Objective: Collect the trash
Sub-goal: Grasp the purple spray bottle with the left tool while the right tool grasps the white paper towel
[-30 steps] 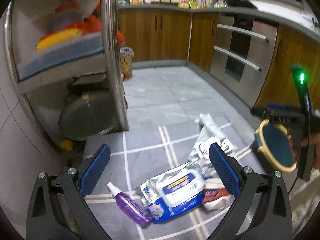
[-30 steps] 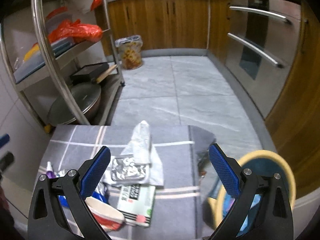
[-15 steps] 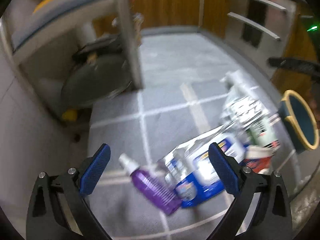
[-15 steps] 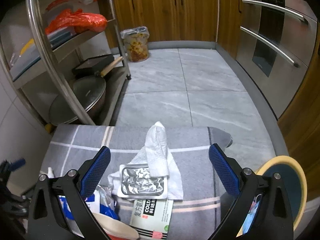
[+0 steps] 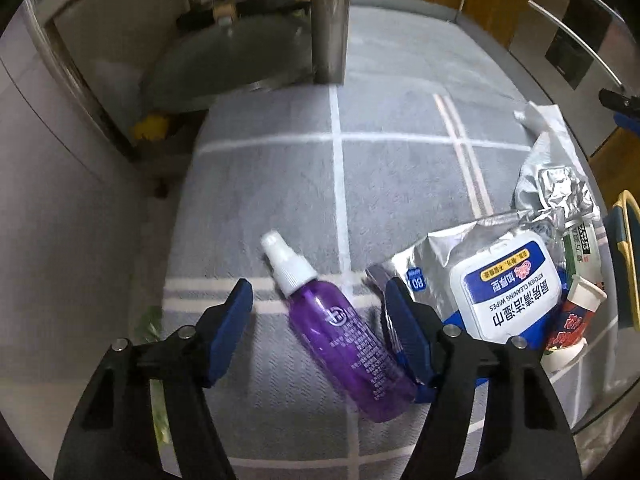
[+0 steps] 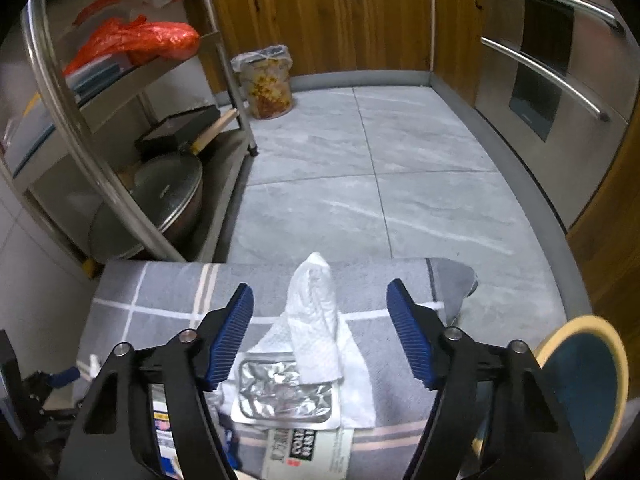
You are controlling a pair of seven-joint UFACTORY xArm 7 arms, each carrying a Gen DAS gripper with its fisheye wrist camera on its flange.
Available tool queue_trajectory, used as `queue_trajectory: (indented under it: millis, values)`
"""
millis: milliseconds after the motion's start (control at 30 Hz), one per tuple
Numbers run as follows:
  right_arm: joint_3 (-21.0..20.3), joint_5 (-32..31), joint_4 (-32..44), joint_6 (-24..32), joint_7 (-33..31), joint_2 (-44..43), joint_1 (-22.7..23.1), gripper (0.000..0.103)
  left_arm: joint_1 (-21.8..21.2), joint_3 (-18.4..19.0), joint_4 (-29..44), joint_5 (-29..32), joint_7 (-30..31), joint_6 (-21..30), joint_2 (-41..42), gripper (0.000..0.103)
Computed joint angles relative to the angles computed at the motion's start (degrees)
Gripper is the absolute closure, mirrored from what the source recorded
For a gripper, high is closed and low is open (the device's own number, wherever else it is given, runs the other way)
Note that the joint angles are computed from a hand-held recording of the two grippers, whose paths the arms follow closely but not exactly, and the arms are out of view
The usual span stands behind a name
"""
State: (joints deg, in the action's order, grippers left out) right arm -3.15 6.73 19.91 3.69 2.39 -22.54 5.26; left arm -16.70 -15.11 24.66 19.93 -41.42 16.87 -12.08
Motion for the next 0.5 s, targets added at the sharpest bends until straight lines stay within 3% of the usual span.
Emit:
queue_trajectory:
  millis: [167, 300, 333, 433, 500]
  values:
    - [-3.1, 2.0, 1.9, 0.1, -2.5, 3.6, 2.7, 0.033, -2.9, 2.7, 1.9, -7.4, 6.1, 2.5, 3.9, 0.038]
    - [-6.9, 7.1, 3.6, 1.3, -7.2, 6.8, 7.7, 0.035, -2.9, 3.8, 2.0, -9.8, 8.0, 2.0, 4.1, 0.060]
    - [-7.0, 8.2, 4.2, 1.8, -8.2, 7.9, 8.2, 0.035, -3.2, 4.1, 2.0, -11.3, 9.0, 1.9, 4.1, 0.066]
    - [-6.2, 11.4, 5.7, 2.8, -11.4, 10.6, 8.9, 0.036, -3.1, 4.4, 2.1, -13.3, 9.8, 1.9, 4.0, 0.067]
    - [-5.0, 12.9, 6.6, 4.0, -12.9, 12.2, 8.5, 0.039, -1.9, 3.9, 2.5, -11.3, 8.7, 2.4, 3.8, 0.067]
